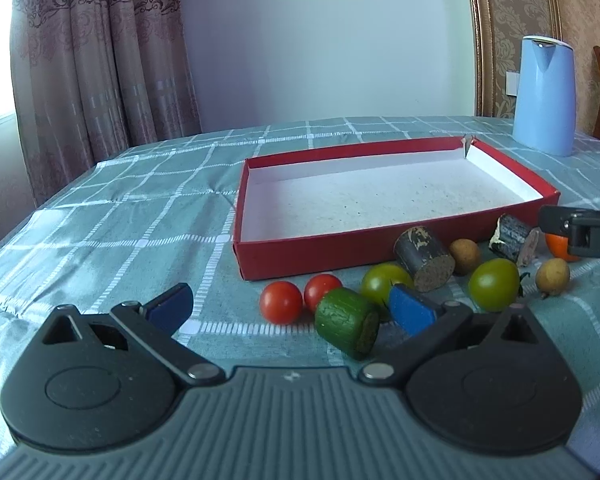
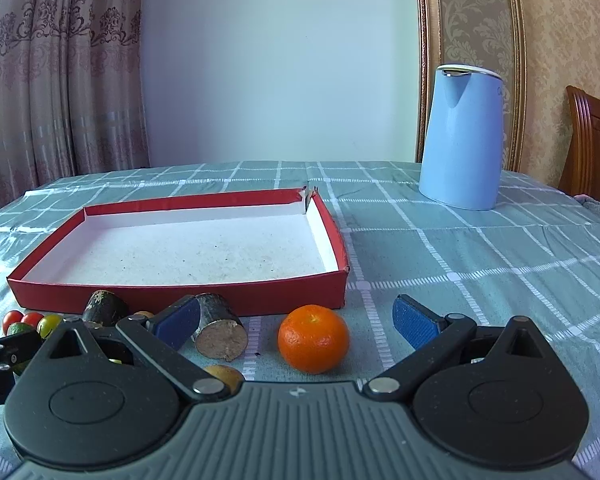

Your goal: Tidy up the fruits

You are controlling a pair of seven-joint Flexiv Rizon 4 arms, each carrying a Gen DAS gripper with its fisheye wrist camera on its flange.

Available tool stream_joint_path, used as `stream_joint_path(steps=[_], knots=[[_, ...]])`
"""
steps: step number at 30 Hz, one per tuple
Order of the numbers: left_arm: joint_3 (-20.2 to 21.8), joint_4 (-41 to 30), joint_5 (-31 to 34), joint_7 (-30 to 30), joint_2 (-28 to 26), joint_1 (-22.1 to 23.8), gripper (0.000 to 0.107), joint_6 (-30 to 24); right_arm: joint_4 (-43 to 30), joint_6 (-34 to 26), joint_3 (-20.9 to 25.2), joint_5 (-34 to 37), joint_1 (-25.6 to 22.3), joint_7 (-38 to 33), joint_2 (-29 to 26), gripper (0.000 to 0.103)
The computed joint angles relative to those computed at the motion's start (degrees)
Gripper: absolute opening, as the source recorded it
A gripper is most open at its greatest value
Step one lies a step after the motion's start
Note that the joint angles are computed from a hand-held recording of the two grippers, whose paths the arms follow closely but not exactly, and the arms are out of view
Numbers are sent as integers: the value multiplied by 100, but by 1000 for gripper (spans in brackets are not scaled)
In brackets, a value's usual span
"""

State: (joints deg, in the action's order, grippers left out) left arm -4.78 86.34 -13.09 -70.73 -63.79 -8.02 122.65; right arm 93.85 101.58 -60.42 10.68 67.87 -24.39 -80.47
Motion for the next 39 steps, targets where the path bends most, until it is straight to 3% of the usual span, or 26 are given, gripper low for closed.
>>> stream_joint_path(steps=[18, 23, 28, 31, 36, 37, 39], knots=[[-332, 4, 568, -117, 31, 371, 103, -272, 208, 163, 271, -40, -97, -174, 273, 103], [-527, 21, 678, -298, 70, 567, 103, -491, 683, 615, 383, 198, -26, -710, 357, 103], [-681, 21, 890, -453, 63, 730, 103, -539, 1083, 1545, 1206, 17, -499, -1601, 991, 103], [-665, 30, 976, -494, 63, 735, 103, -490, 1005, 1483, 1171, 210, -423, -1850, 911, 103], [-674, 32, 1054, -551, 70, 760, 103, -493, 751, 1615, 1490, 186, -618, -2346, 1039, 102], [-690, 29, 1072, -562, 69, 777, 103, -506, 682, 1555, 1534, 136, -656, -2459, 1072, 100], [-718, 32, 1110, -589, 66, 806, 103, -496, 510, 1402, 1750, -36, -828, -2664, 1193, 80]])
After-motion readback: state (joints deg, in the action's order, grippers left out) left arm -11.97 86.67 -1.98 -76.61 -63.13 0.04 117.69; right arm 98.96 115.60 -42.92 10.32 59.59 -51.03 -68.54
